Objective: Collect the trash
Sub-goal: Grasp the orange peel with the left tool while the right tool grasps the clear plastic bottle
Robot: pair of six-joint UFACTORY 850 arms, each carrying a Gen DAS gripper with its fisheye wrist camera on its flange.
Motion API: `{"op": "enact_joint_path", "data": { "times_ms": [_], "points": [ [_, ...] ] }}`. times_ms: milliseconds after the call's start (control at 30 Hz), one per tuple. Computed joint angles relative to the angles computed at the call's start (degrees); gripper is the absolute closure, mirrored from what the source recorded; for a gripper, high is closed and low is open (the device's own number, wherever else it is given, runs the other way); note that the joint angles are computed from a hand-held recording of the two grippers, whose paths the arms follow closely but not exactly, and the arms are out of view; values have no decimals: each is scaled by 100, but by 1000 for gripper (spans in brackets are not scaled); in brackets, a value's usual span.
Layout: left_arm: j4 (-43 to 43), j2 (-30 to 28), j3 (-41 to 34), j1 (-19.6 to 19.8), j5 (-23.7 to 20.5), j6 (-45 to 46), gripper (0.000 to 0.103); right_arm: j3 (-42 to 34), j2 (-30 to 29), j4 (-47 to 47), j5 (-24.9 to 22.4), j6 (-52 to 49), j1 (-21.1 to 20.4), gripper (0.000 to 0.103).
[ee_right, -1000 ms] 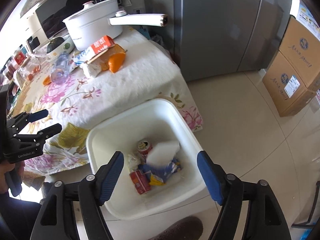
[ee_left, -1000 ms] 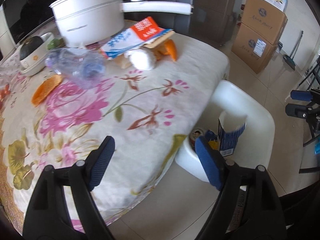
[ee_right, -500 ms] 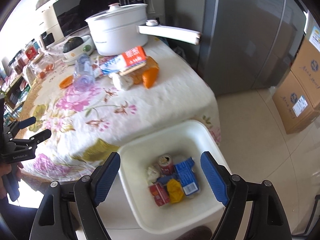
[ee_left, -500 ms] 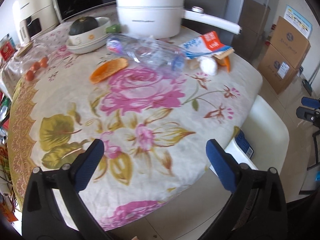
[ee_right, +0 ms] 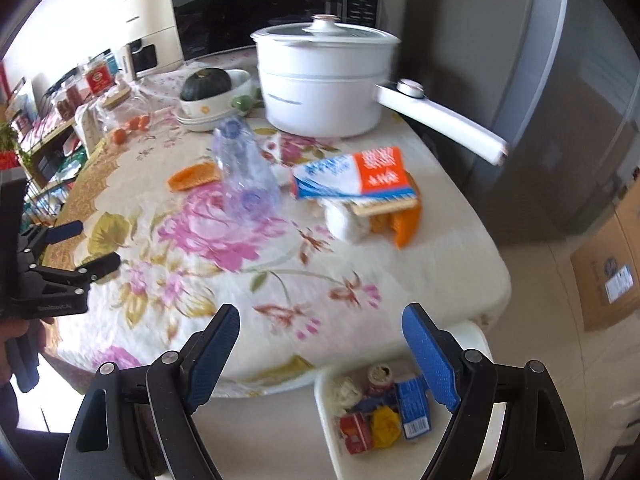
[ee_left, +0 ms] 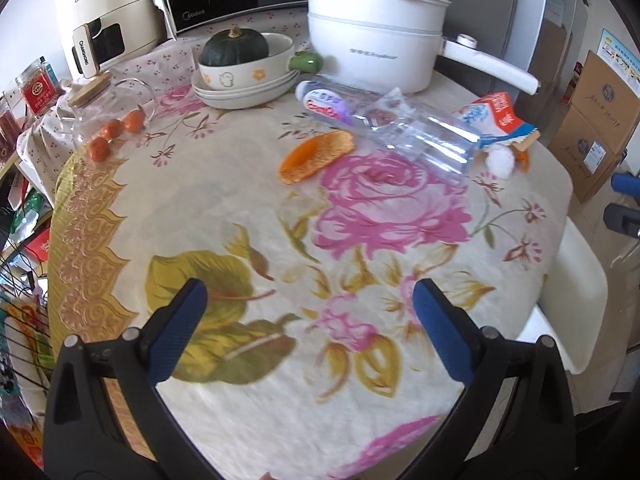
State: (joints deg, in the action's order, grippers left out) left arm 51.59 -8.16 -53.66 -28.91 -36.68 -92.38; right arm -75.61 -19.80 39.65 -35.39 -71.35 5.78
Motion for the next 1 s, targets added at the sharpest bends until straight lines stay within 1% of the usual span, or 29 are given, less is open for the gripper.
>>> {"op": "enact_joint_path", "data": {
  "times_ms": [133,233,400,600,700,733,767,800,833,900,933,1000],
  "points": [
    [6,-34,53,316,101,284,1,-345,-248,1,69,82,356,18],
    [11,-117,50,539,214,405,1,-614,-511,-93,203,200,598,18],
    [214,-221,95,789,498,319,1,-1283,-1147,-684,264,836,1002,18],
    [278,-417,35,993,690,460,1,-2017,-1832,-1373,54,1384,1360,18],
    [351,-532,-67,1040,681,626,1,-2291,-2082,-1715,-47,1619,1470,20],
    [414,-565,-103,1042,671,651,1,-2381,-2169,-1881,-70,1748,1508,23],
    [475,-594,-132,1057,693,678,1,-2480,-2262,-1992,-152,1825,1524,35],
    [522,-632,-175,1068,719,722,1,-2519,-2311,-2041,-204,1858,1525,35],
    [536,-669,-221,1071,716,778,1,-2484,-2312,-1944,-169,1781,1504,36],
    [580,-770,-340,1064,675,906,1,-2320,-2214,-1414,-106,1271,1405,37],
    [623,-812,-384,1070,670,954,1,-2160,-2096,-1006,-45,862,1322,38],
    [691,-918,-520,1061,612,1051,1,-1983,-1919,-551,-76,452,1188,39]
  ]
}}
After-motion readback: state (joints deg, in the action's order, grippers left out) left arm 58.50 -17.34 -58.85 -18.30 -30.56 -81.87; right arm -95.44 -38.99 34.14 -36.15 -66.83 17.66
